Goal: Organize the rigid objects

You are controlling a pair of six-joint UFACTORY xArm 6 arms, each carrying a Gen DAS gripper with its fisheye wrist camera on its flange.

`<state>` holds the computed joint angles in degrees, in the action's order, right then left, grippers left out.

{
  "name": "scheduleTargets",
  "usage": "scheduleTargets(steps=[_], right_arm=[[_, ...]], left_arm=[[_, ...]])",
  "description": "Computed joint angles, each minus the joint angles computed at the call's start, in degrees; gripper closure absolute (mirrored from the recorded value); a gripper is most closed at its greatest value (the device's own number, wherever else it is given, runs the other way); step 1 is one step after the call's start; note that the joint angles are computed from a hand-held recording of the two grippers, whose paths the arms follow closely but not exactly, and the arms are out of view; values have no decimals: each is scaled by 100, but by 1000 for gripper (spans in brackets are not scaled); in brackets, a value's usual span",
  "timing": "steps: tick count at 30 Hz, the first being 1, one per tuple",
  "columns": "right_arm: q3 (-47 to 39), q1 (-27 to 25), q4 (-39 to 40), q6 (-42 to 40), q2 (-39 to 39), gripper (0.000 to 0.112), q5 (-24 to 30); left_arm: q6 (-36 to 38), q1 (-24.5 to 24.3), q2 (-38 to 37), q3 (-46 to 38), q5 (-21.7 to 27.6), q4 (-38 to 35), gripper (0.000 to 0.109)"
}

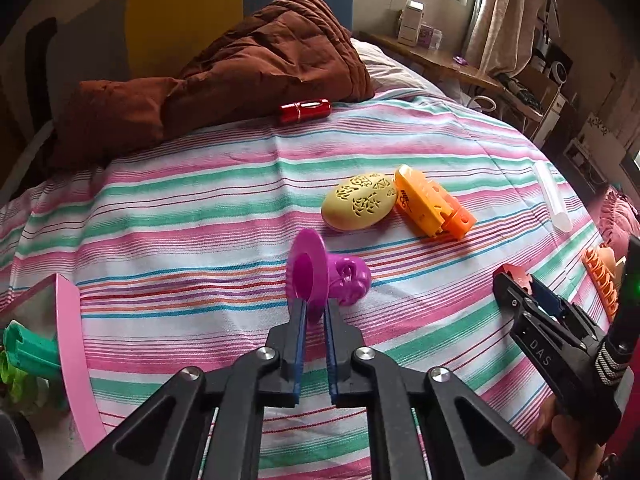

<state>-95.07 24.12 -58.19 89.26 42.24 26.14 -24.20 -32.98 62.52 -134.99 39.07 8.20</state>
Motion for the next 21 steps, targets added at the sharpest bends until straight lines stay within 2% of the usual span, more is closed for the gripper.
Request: scheduleTargets(steps=[4, 11, 15, 16, 18, 21], right_arm=[[-9, 10, 15, -41, 2, 65, 49], [-37, 40, 46, -109, 9, 65, 149], [-42, 51, 55, -127, 10, 65, 180], [-42, 51, 55, -127, 10, 65, 180], [-44, 51, 57, -126, 11, 65, 175], [-41, 50, 54, -125, 9, 65, 174]], left_arm=[[-178, 64, -685, 1146, -685, -185, 102], [-263, 123, -1398, 2418, -1385, -580, 103], [-386, 91, -1400, 2423, -1444, -180, 101], [-260, 80, -1328, 2296, -1373, -315, 98], [-243, 63, -1095, 1894, -1150, -370, 73], [-283, 5, -475, 803, -472, 8, 68]])
